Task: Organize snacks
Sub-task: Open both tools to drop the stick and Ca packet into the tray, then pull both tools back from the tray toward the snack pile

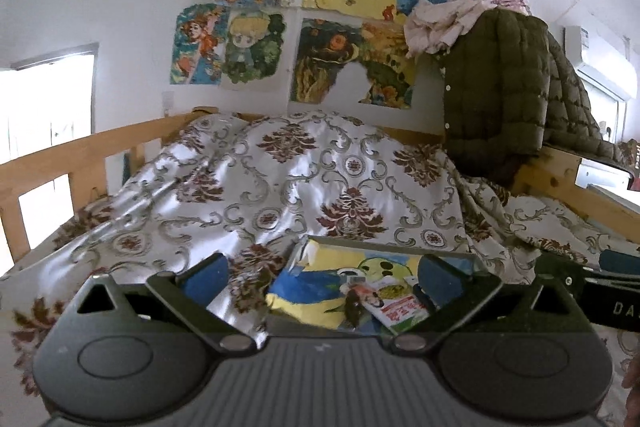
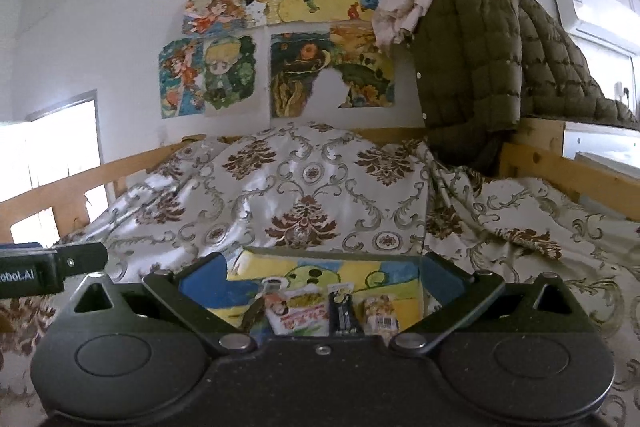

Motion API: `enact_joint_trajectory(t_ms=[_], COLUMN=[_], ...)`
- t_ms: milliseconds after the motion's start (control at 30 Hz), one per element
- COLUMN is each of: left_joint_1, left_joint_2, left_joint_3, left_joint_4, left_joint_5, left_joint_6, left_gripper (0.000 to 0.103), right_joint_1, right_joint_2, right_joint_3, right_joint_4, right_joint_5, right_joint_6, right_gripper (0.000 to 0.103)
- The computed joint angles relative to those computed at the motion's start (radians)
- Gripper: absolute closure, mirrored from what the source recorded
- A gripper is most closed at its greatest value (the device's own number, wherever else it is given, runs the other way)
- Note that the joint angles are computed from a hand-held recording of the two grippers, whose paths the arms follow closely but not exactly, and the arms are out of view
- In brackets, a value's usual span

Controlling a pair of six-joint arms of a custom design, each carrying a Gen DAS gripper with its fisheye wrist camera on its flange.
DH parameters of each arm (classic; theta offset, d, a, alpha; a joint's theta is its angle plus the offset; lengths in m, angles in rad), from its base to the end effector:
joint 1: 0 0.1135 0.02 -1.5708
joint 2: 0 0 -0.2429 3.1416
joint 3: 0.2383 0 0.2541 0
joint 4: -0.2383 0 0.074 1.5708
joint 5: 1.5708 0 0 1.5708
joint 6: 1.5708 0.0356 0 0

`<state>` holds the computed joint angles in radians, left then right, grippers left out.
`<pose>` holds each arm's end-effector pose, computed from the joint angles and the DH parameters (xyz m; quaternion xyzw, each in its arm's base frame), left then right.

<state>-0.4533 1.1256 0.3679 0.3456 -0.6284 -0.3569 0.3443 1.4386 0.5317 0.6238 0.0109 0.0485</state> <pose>0.2161 -0.0820 0.1654 -0.1307 0.8031 0.0325 0.5805 0.2756 0.0984 0.1662 -0.1146 0.7915 0.1129 0.5896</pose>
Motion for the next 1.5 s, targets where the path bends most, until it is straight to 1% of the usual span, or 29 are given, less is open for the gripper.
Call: enact_joint_trajectory(t_ms=[100,267,467,567,667,767,900,967,1067,1333,1500], left_joint_1=[-0.033,-0.091,-0.184,-0.226,-0.262,-0.284,-0.321,-0.331,-0.315,-0.228,-0.197], left_joint_2=[-0.113,-0.295,-0.487,-0.533,-0.531,-0.482,-0.416,-0.398,-0.369,-0.283,-0.263], left_joint_3=[-0.054,-0.121,-0.184,-0.197,-0.202,-0.188,-0.173,-0.168,-0.162,-0.143,-0.138], left_joint_4=[-0.082,-0.274,-0.516,-0.618,-0.672,-0.701,-0.719,-0.720,-0.706,-0.688,-0.694], left_joint_5=[-0.046,-0.112,-0.204,-0.229,-0.252,-0.253,-0.278,-0.282,-0.263,-0.182,-0.155], left_joint_6=[-0.027,-0.079,-0.189,-0.256,-0.306,-0.340,-0.382,-0.392,-0.385,-0.388,-0.395], left_gripper=[0.000,0.000,0.000,0.000,0.000,0.000,0.000,0.000,0.000,0.000,0.000], right_joint_1=[0.028,0.082,0.142,0.181,0.212,0.237,0.270,0.282,0.293,0.284,0.286], right_joint_2=[-0.087,-0.229,-0.352,-0.399,-0.414,-0.438,-0.445,-0.422,-0.370,-0.269,-0.232], right_joint_3=[-0.068,-0.156,-0.229,-0.252,-0.261,-0.275,-0.282,-0.275,-0.259,-0.218,-0.207], right_joint_4=[-0.025,-0.129,-0.242,-0.304,-0.354,-0.397,-0.449,-0.466,-0.474,-0.488,-0.471], right_joint_5=[0.031,0.082,0.141,0.188,0.226,0.255,0.290,0.304,0.316,0.280,0.249], right_joint_6=[0.003,0.034,0.071,0.097,0.115,0.131,0.152,0.159,0.163,0.177,0.170], right_gripper=[0.001,0.001,0.001,0.001,0.001,0.001,0.001,0.001,0.001,0.001,0.001])
